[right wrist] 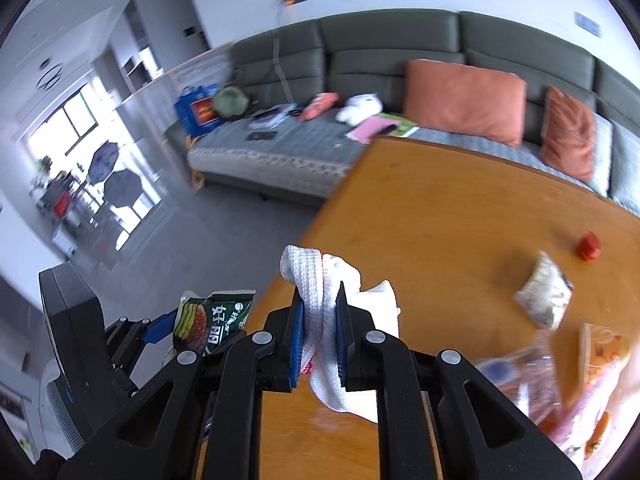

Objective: Collect trash
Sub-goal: 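Carry the snack packet and white cloth over the bin and open both tools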

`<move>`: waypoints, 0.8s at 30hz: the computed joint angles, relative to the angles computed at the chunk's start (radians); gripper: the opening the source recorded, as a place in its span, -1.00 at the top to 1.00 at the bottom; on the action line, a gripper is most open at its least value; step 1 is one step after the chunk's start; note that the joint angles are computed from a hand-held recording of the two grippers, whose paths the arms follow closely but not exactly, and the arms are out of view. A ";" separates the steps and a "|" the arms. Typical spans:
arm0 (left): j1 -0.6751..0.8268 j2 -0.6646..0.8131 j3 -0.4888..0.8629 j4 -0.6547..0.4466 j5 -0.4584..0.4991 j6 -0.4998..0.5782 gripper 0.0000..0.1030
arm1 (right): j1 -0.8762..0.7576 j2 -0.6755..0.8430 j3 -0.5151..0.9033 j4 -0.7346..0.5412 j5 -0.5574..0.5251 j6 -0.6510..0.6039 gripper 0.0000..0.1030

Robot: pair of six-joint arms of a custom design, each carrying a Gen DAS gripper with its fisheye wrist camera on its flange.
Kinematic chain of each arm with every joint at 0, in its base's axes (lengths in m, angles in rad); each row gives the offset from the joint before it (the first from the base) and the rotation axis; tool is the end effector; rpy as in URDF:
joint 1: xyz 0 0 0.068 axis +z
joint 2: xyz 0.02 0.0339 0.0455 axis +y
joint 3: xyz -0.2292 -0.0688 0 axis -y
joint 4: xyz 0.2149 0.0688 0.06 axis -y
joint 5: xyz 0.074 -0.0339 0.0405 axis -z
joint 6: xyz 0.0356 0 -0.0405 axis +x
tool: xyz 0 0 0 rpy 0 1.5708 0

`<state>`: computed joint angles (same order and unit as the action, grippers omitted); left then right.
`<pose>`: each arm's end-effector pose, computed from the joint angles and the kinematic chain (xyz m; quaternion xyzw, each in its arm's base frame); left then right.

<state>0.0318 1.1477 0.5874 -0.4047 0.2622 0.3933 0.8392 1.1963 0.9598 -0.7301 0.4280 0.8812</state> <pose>0.2017 -0.0028 0.1700 0.2085 0.9239 -0.0596 0.3154 0.1577 0.1535 0.2472 0.0828 0.9314 0.0881 0.3433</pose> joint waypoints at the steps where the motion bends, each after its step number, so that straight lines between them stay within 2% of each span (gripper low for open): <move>1: 0.052 0.003 0.003 -0.008 0.021 0.029 -0.26 | 0.019 0.033 0.023 0.009 0.002 0.004 0.72; 8: 0.355 0.092 0.063 -0.041 0.123 0.204 -0.26 | 0.112 0.303 0.232 0.083 -0.027 -0.026 0.72; 15: 0.623 0.282 0.196 -0.050 0.173 0.335 -0.26 | 0.164 0.573 0.492 0.112 -0.092 -0.078 0.72; 20: 0.770 0.435 0.308 -0.044 0.167 0.388 -0.26 | 0.197 0.803 0.745 0.096 -0.161 -0.119 0.72; 24: 0.860 0.571 0.416 -0.033 0.142 0.403 -0.26 | 0.219 1.013 1.021 0.013 -0.208 -0.151 0.72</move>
